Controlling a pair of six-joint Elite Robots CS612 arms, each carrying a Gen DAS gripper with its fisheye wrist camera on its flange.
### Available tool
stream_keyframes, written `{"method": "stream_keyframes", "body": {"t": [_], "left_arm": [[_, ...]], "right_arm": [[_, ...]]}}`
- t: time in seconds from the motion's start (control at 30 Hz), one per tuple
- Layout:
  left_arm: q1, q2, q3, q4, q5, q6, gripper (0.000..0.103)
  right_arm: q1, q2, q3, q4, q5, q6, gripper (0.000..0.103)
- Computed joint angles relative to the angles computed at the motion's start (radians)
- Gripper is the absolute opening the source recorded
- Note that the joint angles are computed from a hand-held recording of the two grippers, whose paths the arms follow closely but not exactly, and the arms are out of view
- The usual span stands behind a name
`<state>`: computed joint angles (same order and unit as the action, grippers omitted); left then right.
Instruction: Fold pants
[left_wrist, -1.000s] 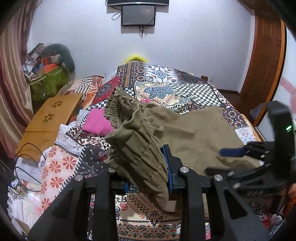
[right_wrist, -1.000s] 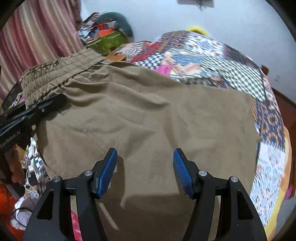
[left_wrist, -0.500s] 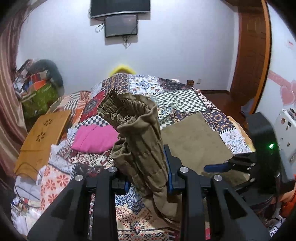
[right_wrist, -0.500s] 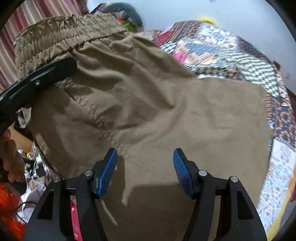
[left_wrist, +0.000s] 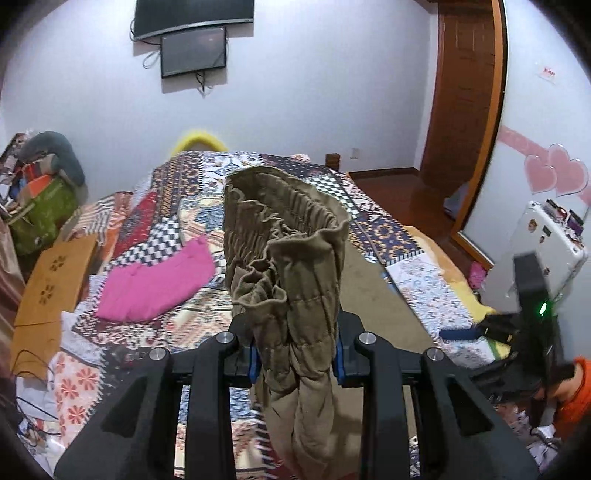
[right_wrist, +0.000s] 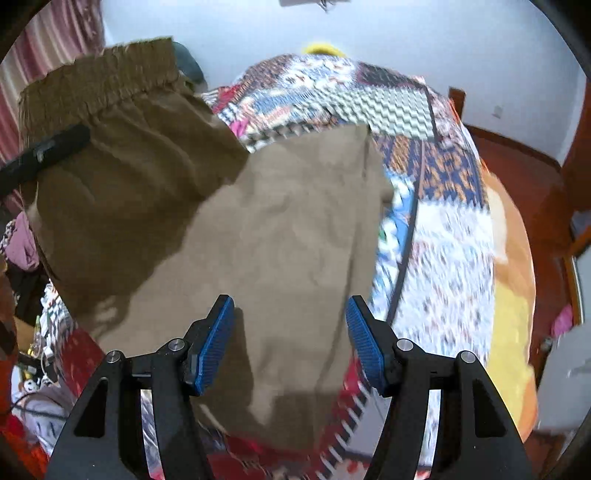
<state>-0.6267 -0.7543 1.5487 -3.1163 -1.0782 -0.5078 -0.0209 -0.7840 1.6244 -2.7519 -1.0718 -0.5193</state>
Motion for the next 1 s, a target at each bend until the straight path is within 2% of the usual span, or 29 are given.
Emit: {"method": "stream_keyframes", "body": {"t": [0.07, 0.13, 0.23, 0.47, 0.8, 1.0], "left_arm": [[0.003, 0.005, -0.011, 0.003, -0.031, -0.005, 0.029], [0.007, 0.011, -0.021, 0.007, -0.068, -0.01, 0.029], [0.014, 0.019, -0.04, 0.016, -0.123, -0.019, 0.029], [0.016, 0.045, -0.089, 0.062, -0.209, -0.014, 0.029], [0.02, 0.086, -0.154, 0.156, -0.351, -0.006, 0.029], [0.021, 0.113, -0.194, 0.223, -0.411, 0.0, 0.037]], "right_arm": [[-0.001, 0.004, 0.01, 0.008, -0.012, -0.007, 0.059], [-0.008, 0.012, 0.022, -0.032, 0.016, 0.039, 0.059], [-0.014, 0.016, 0.019, -0.03, 0.04, 0.069, 0.06], [-0.023, 0.003, 0.03, -0.029, 0.046, 0.059, 0.06], [-0.037, 0.003, 0.046, -0.045, 0.058, 0.098, 0.06], [-0.042, -0.002, 0.054, -0.052, 0.055, 0.114, 0.06]]}}
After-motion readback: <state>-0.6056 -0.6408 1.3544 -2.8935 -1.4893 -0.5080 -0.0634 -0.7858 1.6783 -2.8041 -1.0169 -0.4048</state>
